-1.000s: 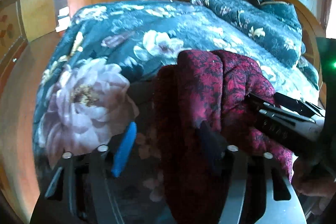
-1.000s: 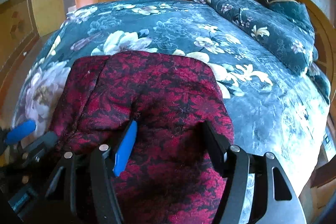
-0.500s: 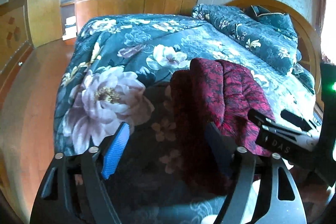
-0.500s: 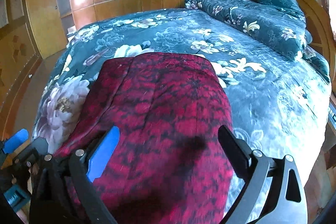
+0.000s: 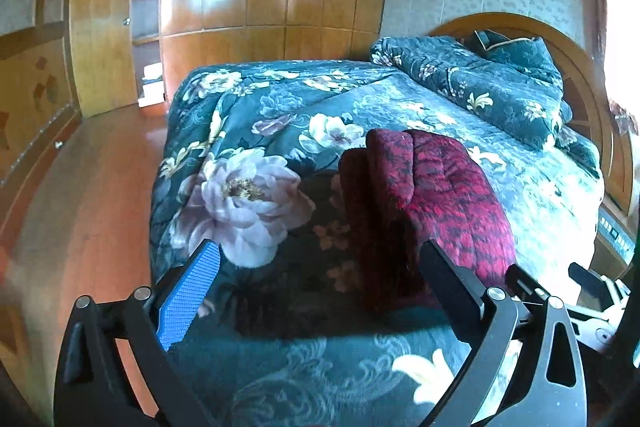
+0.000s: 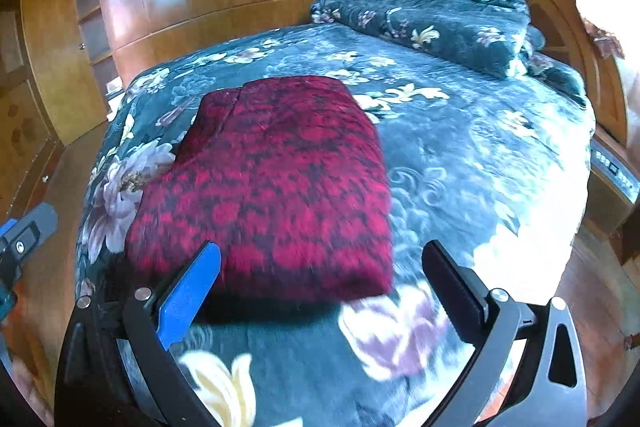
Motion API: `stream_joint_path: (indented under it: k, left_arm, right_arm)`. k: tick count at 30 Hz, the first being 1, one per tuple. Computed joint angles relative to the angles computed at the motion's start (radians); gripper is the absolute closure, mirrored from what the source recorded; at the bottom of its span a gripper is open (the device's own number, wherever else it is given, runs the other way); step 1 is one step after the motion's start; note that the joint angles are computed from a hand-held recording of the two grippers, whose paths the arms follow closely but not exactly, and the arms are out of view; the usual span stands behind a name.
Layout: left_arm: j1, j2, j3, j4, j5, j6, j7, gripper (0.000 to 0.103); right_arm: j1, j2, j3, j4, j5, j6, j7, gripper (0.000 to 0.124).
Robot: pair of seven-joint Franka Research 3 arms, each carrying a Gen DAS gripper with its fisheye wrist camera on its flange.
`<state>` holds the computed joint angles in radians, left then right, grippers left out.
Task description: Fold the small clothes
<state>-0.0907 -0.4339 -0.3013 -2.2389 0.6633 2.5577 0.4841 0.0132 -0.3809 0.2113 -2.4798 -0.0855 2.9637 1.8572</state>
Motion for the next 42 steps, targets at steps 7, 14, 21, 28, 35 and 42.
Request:
stream_joint_path:
  k: [7, 14, 21, 28, 35, 42]
  left_arm:
    - [-0.014, -0.065, -0.036, -0.045, 0.029, -0.05, -0.006, 0.004]
    - [-0.024, -0.099, -0.039, -0.063, 0.023, -0.066, -0.029, 0.004]
    - [-0.011, -0.127, -0.05, -0.076, 0.044, -0.052, -0.05, 0.004]
    - [-0.005, -0.14, -0.055, -0.077, 0.055, -0.059, -0.063, 0.004]
    - [-0.011, -0.139, -0.051, -0.077, 0.05, -0.066, -0.054, 0.004]
    - [-0.013, -0.14, -0.051, -0.077, 0.045, -0.074, -0.05, 0.004]
  right_arm:
    - [-0.072, -0.158, 0.074, -0.112, -0.044, 0.028, 0.054, 0.023]
    - [-0.095, -0.227, 0.103, -0.162, -0.022, 0.034, 0.068, 0.023]
    - [-0.071, -0.254, 0.1, -0.189, 0.006, 0.039, 0.031, 0.023]
    - [-0.054, -0.254, 0.099, -0.188, 0.03, 0.043, 0.01, 0.023]
    - [-0.063, -0.26, 0.111, -0.192, 0.041, 0.051, 0.008, 0.023]
    - [-0.066, -0.259, 0.116, -0.189, 0.045, 0.043, 0.01, 0.023]
